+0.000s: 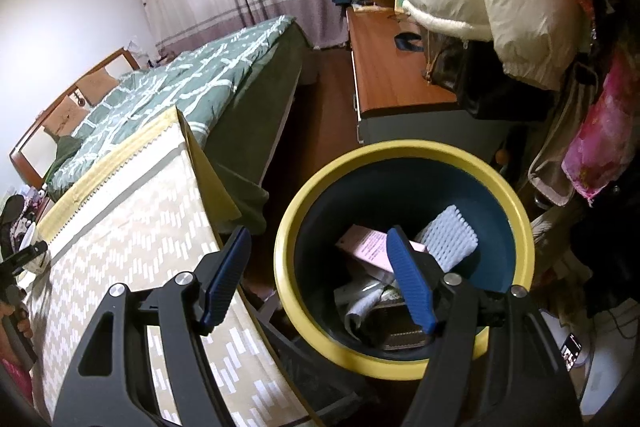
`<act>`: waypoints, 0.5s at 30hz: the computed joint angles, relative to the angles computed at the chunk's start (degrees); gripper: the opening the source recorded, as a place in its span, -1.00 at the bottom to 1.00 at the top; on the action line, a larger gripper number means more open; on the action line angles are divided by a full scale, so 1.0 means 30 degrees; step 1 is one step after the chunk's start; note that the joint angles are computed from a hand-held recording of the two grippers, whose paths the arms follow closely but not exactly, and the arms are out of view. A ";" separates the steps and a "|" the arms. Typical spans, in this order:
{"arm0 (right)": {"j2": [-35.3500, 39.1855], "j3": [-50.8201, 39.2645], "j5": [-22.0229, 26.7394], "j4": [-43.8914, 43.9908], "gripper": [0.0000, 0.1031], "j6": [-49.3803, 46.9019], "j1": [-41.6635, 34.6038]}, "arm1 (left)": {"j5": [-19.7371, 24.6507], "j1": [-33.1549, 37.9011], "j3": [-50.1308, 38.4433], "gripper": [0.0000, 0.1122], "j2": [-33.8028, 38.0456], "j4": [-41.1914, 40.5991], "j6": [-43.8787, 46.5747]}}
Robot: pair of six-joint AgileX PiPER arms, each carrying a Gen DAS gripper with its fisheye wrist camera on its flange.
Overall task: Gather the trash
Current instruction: 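Carry the paper cup with the left gripper over the bin and release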
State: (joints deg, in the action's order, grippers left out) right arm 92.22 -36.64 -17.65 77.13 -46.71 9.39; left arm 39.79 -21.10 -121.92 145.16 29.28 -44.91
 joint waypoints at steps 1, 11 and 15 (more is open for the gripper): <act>-0.0147 0.0184 -0.0129 -0.0750 0.29 0.0790 0.0067 | -0.0038 -0.0091 0.0023 0.40 -0.0034 -0.0063 0.0142; -0.2656 0.2795 0.0473 -0.6758 0.30 0.5437 -0.1100 | 0.0149 -0.4123 0.1662 0.40 -0.2202 0.2278 -0.0954; -0.4132 0.3898 0.0986 -0.7855 0.30 0.5623 -0.2630 | 0.1385 -0.6102 -0.1765 0.40 -0.0789 0.0500 0.0871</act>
State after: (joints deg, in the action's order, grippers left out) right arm 79.83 -24.95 -14.69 53.56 -29.84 1.50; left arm 43.95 -39.41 -127.21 142.79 30.78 -42.30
